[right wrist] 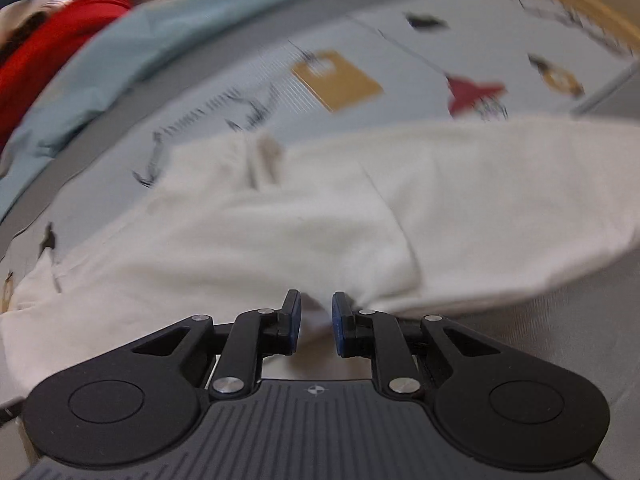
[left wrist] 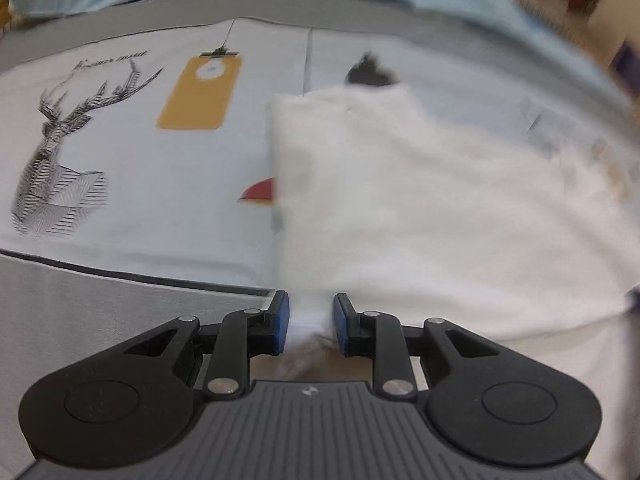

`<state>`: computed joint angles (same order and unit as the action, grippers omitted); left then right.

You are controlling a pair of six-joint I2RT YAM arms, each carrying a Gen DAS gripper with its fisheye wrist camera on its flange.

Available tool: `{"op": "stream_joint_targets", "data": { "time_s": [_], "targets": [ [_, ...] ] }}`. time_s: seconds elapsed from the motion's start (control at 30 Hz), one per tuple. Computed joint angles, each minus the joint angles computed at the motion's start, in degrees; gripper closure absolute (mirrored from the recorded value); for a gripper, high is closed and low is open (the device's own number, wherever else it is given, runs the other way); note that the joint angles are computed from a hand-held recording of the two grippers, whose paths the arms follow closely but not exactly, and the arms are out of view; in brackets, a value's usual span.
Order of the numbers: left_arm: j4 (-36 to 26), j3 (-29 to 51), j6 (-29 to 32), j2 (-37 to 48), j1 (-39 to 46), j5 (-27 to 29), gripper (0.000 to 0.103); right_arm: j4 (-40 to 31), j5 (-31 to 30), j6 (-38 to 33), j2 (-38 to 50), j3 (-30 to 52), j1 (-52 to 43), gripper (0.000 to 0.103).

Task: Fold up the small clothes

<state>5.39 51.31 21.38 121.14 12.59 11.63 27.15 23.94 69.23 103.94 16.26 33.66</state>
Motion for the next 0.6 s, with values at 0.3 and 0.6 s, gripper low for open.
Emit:
{"op": "stream_joint_targets", "data": {
  "time_s": [0.3, 0.6],
  "targets": [
    [4.7, 4.8, -11.4, 2.3, 4.7, 8.4, 0.057, -11.2, 6.2, 2.1, -6.0, 3.8, 2.4, 0.078],
    [4.1, 15.3, -18.8, 10.9, 3.2, 12.6, 0.057, -10.4, 5.4, -0.6, -5.4, 4.9, 2.5, 0.078]
  ]
}}
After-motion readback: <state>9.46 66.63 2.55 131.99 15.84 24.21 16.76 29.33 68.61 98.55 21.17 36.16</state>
